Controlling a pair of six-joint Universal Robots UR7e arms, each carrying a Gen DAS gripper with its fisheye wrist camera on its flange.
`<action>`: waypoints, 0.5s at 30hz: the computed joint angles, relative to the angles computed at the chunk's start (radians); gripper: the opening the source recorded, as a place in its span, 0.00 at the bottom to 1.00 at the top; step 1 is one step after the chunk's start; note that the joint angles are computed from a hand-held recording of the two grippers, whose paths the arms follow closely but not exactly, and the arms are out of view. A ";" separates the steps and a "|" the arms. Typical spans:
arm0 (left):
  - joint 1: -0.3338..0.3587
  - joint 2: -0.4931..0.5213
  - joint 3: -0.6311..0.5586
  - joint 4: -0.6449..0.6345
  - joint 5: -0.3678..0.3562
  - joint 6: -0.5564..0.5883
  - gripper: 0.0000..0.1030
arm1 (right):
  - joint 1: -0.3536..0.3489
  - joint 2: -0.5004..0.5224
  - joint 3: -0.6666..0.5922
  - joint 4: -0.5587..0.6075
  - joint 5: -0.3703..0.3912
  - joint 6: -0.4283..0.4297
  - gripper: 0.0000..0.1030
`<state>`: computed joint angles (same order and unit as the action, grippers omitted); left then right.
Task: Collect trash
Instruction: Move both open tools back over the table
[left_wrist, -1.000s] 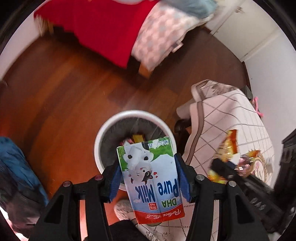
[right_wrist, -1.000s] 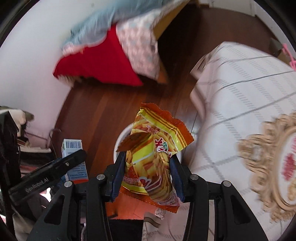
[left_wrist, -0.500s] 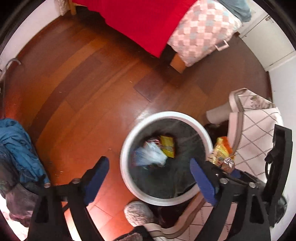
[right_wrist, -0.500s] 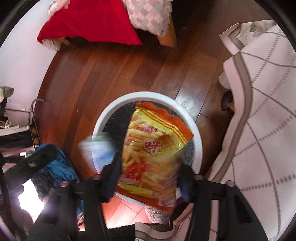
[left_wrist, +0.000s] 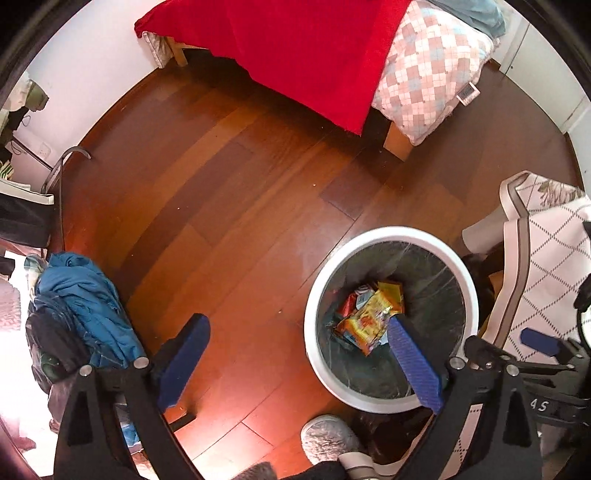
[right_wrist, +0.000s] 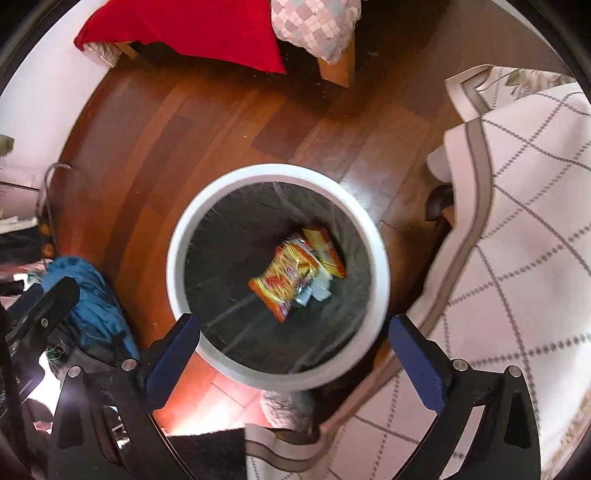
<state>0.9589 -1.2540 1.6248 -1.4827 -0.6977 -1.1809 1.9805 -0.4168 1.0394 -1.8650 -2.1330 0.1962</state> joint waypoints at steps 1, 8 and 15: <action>-0.003 0.001 0.000 0.008 0.002 -0.008 0.95 | 0.005 -0.007 0.009 0.003 -0.021 0.003 1.00; -0.037 -0.015 0.008 0.062 0.010 -0.053 0.95 | 0.023 -0.055 0.063 0.007 -0.053 0.019 1.00; -0.091 -0.037 0.001 0.150 0.030 -0.109 0.95 | 0.048 -0.111 0.117 -0.036 -0.046 0.039 1.00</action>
<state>0.8675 -1.2906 1.6256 -1.3327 -0.6679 -1.2902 2.0283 -0.5281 1.1567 -1.9005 -2.1792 0.2353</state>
